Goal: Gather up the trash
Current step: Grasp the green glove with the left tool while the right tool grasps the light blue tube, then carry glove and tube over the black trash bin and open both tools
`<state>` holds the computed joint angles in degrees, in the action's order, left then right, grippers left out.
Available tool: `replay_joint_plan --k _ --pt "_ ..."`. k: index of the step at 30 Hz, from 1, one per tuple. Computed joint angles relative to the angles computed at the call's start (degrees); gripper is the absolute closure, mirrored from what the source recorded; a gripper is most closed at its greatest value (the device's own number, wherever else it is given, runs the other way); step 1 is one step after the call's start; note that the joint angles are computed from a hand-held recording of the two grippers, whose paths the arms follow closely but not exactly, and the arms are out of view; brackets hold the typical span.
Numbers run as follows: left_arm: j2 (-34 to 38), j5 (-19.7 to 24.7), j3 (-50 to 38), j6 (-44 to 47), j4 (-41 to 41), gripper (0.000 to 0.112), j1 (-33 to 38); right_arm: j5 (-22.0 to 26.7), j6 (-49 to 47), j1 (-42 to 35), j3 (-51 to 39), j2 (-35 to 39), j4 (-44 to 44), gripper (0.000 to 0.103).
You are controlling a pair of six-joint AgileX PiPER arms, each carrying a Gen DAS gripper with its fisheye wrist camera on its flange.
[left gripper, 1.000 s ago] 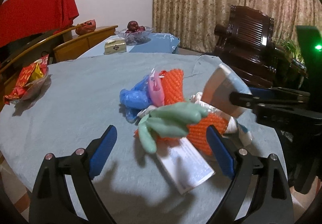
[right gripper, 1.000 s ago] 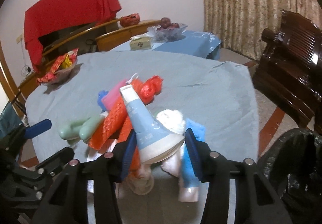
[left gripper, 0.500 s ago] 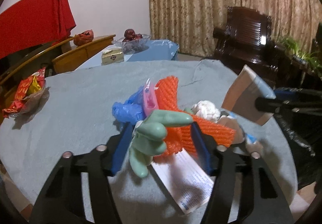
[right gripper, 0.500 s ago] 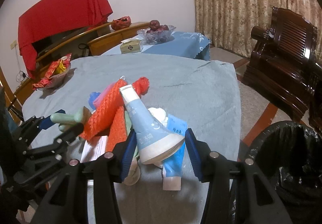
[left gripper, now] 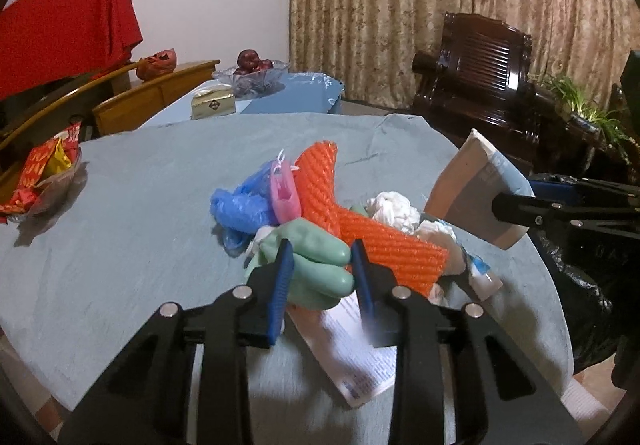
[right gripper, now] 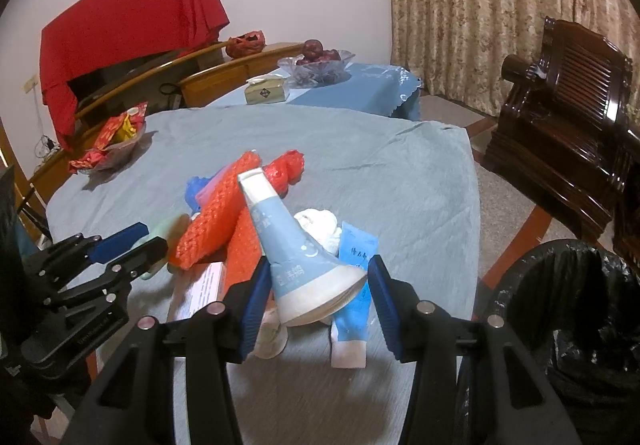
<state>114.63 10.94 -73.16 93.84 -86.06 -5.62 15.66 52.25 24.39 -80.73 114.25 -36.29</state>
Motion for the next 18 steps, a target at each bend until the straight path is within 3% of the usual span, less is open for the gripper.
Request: replay_joint_plan --k 4,7,10,13,18 --pt "-0.66 2.73 1.77 0.71 -1.58 0.092 1.4 0.29 -0.74 0.39 -0.19 0.06 0.93 0.054" --pt "-1.42 2.21 2.56 1.86 -2.54 0.096 1.41 0.15 -0.06 0.55 0.22 -0.43 0.2 0.054" --pt "-2.48 2.17 3.05 1.91 -3.09 0.098 1.74 0.24 1.38 0.96 0.47 -0.99 -1.24 0.054" --pt "-4.62 2.9 4.3 6.96 -8.7 0.099 1.8 0.22 2.99 1.24 0.8 -1.94 -3.09 0.054" --pt "-6.79 5.31 3.06 2.53 -6.36 0.1 1.82 -0.25 6.57 1.27 1.59 -4.07 -6.78 0.054"
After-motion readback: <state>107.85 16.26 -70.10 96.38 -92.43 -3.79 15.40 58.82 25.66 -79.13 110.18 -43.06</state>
